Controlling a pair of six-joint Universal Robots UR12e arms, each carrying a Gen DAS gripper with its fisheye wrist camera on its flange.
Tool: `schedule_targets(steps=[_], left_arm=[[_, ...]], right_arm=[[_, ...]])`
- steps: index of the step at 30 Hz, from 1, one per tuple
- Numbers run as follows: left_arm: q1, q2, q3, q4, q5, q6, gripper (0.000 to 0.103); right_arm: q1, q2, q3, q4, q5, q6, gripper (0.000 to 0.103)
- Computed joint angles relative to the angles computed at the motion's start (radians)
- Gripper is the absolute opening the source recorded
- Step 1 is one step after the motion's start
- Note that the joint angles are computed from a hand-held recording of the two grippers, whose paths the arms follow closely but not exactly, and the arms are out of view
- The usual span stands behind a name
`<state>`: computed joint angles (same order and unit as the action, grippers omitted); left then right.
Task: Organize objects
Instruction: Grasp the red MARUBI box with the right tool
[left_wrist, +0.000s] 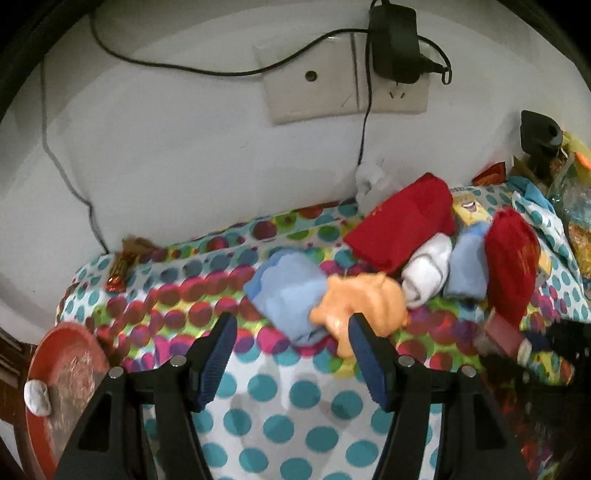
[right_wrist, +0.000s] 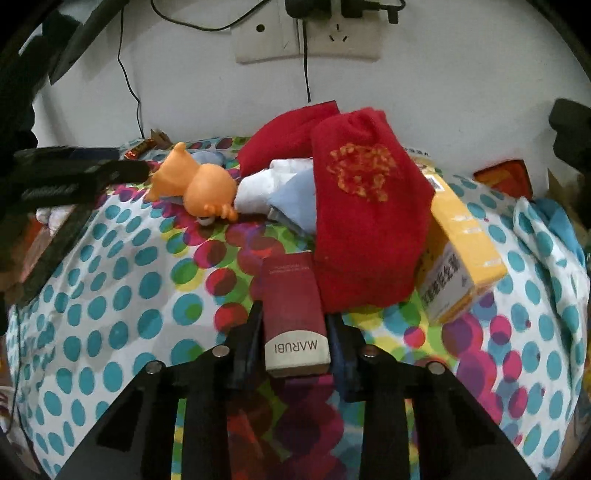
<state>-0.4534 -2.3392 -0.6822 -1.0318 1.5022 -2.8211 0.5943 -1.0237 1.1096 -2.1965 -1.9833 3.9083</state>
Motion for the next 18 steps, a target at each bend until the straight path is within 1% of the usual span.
schedule_targets(steps=[3, 6, 8, 10, 11, 12, 13, 14, 15, 16, 18], left_arm=[[-0.008, -0.028, 0.046, -0.011, 0.008, 0.031, 0.065], [-0.017, -0.054, 0.092, 0.003, 0.021, 0.066, 0.065], [-0.019, -0.082, 0.158, -0.047, 0.004, 0.065, 0.065], [-0.018, -0.107, 0.218, -0.096, -0.043, 0.078, 0.067], [-0.021, -0.118, 0.242, -0.119, -0.042, 0.085, 0.071], [-0.025, -0.125, 0.255, -0.130, -0.033, 0.087, 0.072], [-0.029, -0.136, 0.277, -0.162, -0.020, 0.089, 0.072], [-0.031, -0.142, 0.289, -0.199, -0.023, 0.094, 0.072], [-0.033, -0.141, 0.286, -0.232, -0.026, 0.098, 0.072], [-0.034, -0.129, 0.262, -0.232, -0.024, 0.095, 0.072], [-0.034, -0.090, 0.179, -0.196, -0.038, 0.102, 0.072]], right_arm=[[0.010, -0.007, 0.020, -0.036, 0.000, 0.007, 0.029], [0.017, 0.000, 0.009, -0.024, -0.010, -0.004, 0.029], [0.018, 0.003, 0.002, -0.014, -0.014, -0.006, 0.029], [0.018, 0.006, -0.002, -0.010, -0.014, -0.006, 0.029], [0.019, 0.005, -0.001, -0.009, -0.016, -0.007, 0.029], [0.019, 0.005, -0.002, -0.007, -0.017, -0.007, 0.029], [0.018, 0.006, -0.003, -0.006, -0.017, -0.008, 0.029], [0.018, 0.007, -0.003, -0.008, -0.016, -0.007, 0.029], [0.018, 0.007, -0.004, -0.009, -0.015, -0.007, 0.029], [0.018, 0.008, -0.005, -0.009, -0.015, -0.006, 0.029], [0.019, 0.006, -0.003, -0.007, -0.017, -0.007, 0.029]])
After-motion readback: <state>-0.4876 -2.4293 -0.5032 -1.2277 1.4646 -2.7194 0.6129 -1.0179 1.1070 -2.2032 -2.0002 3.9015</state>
